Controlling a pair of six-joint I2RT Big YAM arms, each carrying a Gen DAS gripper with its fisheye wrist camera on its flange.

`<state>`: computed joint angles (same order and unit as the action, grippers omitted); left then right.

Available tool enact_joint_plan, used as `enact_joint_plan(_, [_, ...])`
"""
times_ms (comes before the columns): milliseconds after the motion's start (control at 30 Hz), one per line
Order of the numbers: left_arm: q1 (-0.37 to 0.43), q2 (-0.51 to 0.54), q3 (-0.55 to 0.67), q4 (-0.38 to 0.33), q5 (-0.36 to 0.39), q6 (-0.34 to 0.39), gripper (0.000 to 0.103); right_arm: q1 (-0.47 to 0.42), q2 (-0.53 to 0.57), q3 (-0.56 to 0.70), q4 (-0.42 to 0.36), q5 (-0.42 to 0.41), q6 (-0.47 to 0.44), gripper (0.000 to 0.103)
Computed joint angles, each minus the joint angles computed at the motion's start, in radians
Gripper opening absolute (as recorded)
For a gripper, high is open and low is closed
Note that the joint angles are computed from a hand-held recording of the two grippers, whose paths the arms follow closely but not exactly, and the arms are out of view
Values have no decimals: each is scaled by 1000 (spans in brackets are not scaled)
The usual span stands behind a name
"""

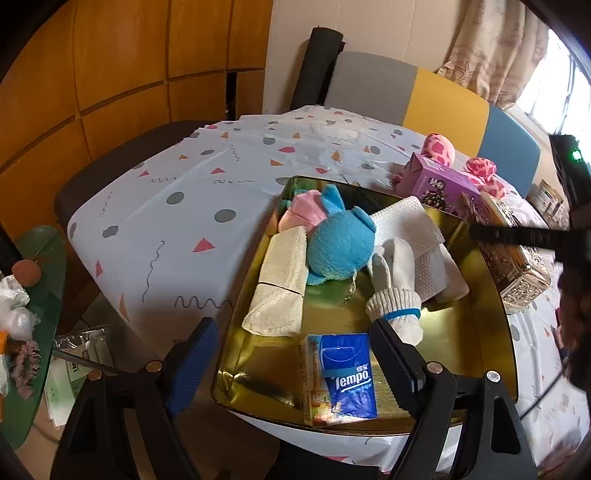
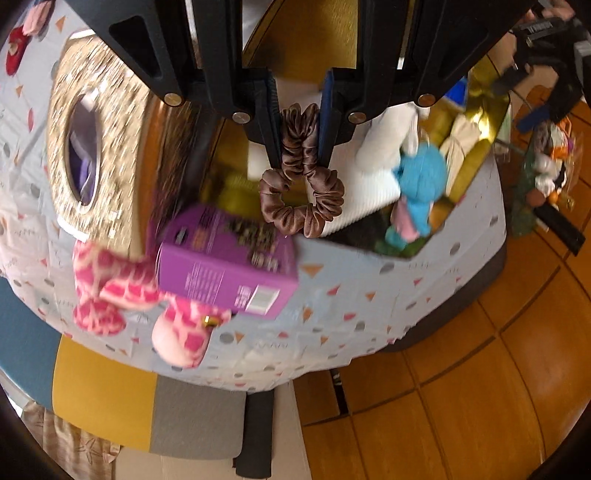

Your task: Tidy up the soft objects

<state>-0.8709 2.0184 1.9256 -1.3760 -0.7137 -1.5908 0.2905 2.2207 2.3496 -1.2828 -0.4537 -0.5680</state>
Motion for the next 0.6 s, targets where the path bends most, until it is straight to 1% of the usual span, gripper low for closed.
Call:
enact_joint_plan(67, [-1,2,4,-15,-2,-12,84,-1,-36,-81,34,0,-13,17])
enact_joint_plan(233, [-4,6,13,-32,-9,-19,84,-1,-97,-220,87,0,-35,17])
enact_joint_plan(433, [-6,13,24,-48,-13,-22,85,-3,-149,-334,113,-14,-61,17])
enact_joint_plan(600, [-10,25,47,-73,-26,-23,89,-3,-180,-406,122,-17,-84,17])
